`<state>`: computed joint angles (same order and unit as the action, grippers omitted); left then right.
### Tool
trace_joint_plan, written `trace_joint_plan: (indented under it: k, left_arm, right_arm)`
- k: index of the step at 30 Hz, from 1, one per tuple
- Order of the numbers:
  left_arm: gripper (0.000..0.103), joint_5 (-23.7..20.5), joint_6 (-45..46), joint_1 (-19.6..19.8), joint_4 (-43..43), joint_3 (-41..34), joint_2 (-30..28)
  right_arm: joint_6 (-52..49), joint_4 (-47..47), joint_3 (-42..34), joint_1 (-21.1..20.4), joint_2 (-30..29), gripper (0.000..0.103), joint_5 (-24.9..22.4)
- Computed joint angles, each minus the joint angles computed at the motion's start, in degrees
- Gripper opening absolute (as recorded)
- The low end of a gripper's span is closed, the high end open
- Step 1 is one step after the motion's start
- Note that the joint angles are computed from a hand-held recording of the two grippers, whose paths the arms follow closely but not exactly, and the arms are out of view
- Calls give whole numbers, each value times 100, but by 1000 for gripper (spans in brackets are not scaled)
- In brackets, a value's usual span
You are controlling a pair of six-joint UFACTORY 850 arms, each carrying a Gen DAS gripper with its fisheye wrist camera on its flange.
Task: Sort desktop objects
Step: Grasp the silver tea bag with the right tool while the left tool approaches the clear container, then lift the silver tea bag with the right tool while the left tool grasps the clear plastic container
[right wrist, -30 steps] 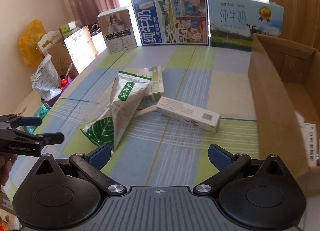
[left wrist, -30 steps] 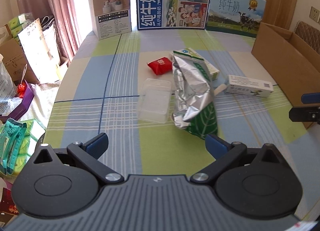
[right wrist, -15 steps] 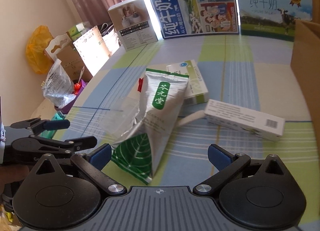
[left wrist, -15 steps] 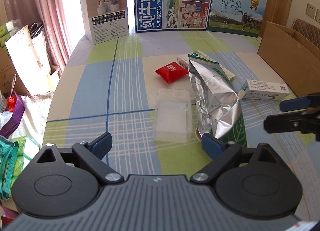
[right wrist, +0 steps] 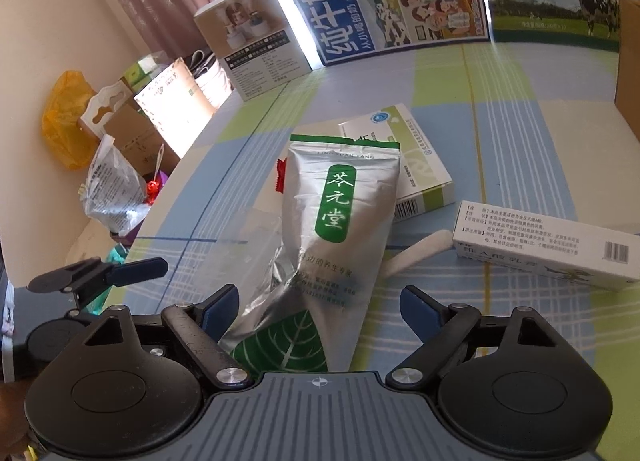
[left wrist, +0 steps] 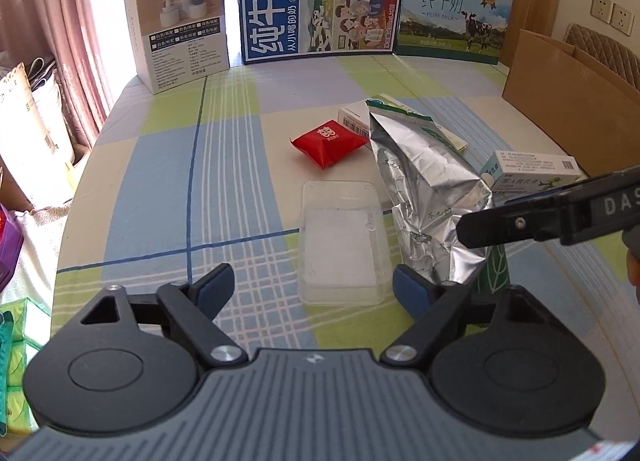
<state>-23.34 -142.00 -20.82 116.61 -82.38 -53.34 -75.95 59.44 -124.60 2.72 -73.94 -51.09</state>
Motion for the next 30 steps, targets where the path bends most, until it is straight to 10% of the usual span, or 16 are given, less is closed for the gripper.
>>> trace_joint_plan:
  k: [9,13,30]
  left_arm:
    - [72,46,-160,37,387,-231,-177]
    - [51,60,66,11,143,-331,-220]
    - [50,-373,339,-918,-1353,270,215]
  right_arm:
    - [525,-190,-572,27,-364,64,-259]
    - [456,-220,-436,43,-267,51,-132]
    - [-502,-1110,637,-571,556,36,197]
